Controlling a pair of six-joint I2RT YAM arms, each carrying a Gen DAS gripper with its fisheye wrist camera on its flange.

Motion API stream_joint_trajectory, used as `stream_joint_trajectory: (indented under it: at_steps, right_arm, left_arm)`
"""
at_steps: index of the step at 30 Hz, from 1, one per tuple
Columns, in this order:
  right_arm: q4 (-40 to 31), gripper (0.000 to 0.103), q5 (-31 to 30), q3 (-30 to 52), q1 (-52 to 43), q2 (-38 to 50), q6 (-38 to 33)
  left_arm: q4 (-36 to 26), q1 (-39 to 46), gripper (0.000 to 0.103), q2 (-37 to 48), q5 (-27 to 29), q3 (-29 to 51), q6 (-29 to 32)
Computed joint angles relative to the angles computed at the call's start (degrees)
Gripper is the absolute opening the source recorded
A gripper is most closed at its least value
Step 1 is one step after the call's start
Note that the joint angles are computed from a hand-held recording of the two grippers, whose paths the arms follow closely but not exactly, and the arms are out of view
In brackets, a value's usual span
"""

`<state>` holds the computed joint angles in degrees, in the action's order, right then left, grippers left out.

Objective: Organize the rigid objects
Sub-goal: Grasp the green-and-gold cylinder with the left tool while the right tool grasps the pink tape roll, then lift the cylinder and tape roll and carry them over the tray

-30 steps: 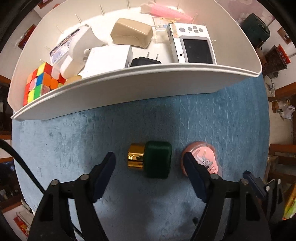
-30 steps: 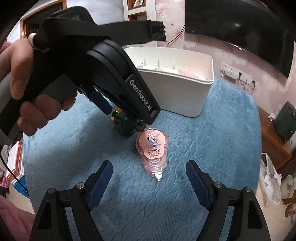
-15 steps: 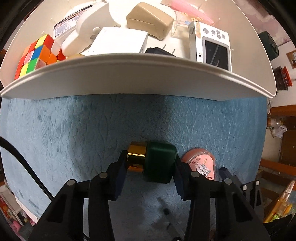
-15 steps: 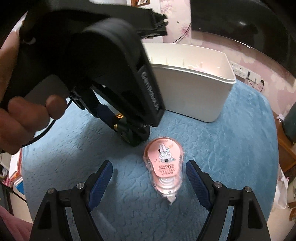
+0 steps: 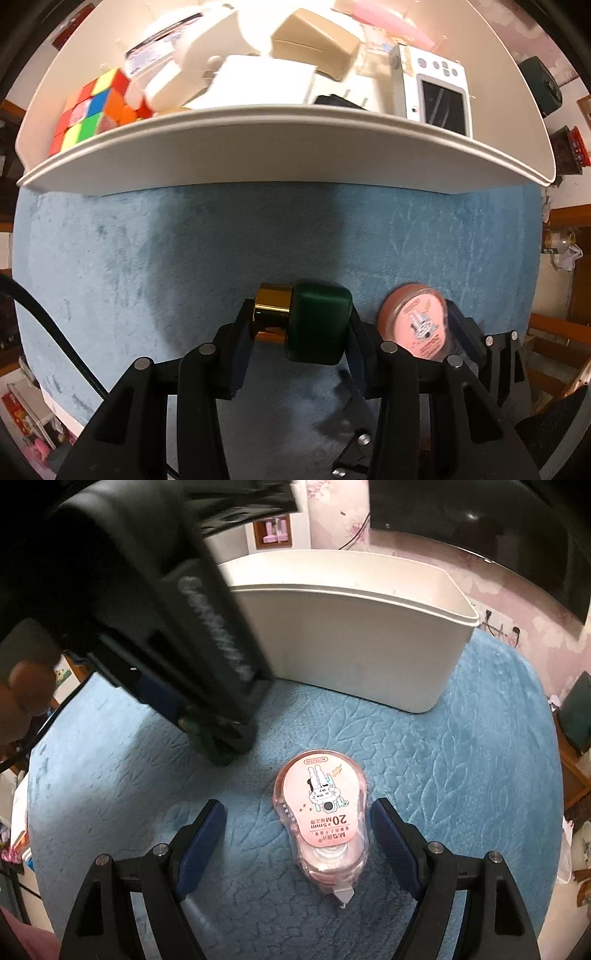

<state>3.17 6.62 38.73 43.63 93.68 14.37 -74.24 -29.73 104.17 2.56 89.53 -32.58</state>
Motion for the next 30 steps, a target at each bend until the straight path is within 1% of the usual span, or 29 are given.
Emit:
stream_joint_trajectory:
  at_steps: [4,6,8,11,12,14,16,18,19,21,24,26,27,30]
  right_arm:
    - [0.09,0.079,3.94,-0.22,2.60,0.48,1.03]
    - [0.12,0.078,4.28,-0.42,2.82,0.30,1.57]
    - [-0.52,0.076,5.92,-0.77,4.67,-0.26,3.02]
    - [-0.91,0.071,6.80,-0.97,5.24,-0.70,3.88]
    - [-1.01,0.066,6.82,-1.10,5.13,-0.99,3.99]
    - [-2.79,0.051,6.61,0.02,4.74,-1.12,5.41]
    - [-4.01,0.050,4.12,0.86,2.93,-1.28,6.62]
    - [-5.85,0.050,4.26,1.59,3.21,-1.43,6.89]
    - [-7.51,0.050,4.67,2.27,3.63,-1.50,7.21]
    - [-11.24,0.050,4.44,3.70,3.96,-2.08,8.61]
    - [-14.67,0.050,3.60,5.09,3.12,-2.48,10.27]
    - [-18.21,0.050,5.08,5.44,3.76,-4.34,12.53]
    - [-18.99,0.050,5.35,6.05,3.37,-4.14,12.69]
    - [-23.19,0.050,7.77,5.56,3.55,-7.14,14.81]
  left_arm:
    - [-0.97,1.27,0.047,-2.97,-0.91,-1.89,-0.25]
    - [-1.48,1.82,0.047,-4.55,-1.14,-3.05,0.04]
    - [-1.84,1.91,0.047,-5.88,-1.59,-4.09,0.25]
    - [-2.47,1.70,0.047,-7.72,-2.10,-5.66,0.20]
    - [-2.55,1.69,0.047,-8.51,-2.13,-6.29,0.17]
    - [-2.81,1.73,0.047,-9.61,-2.20,-6.94,0.29]
    - [-2.90,1.23,0.048,-10.93,-2.77,-8.26,0.37]
    - [-3.52,1.11,0.047,-11.75,-3.36,-8.34,1.12]
    - [-3.28,-0.21,0.048,-12.52,-3.56,-9.09,0.00]
    - [-3.52,-0.90,0.048,-13.45,-3.65,-9.05,-0.30]
    - [-3.81,-0.85,0.048,-14.03,-3.99,-8.57,1.02]
    - [-4.13,-0.93,0.048,-15.27,-4.16,-8.83,2.43]
    - [-4.12,-0.87,0.048,-15.62,-4.09,-8.73,3.31]
    - [-4.50,-1.73,0.048,-17.62,-4.36,-9.38,4.68]
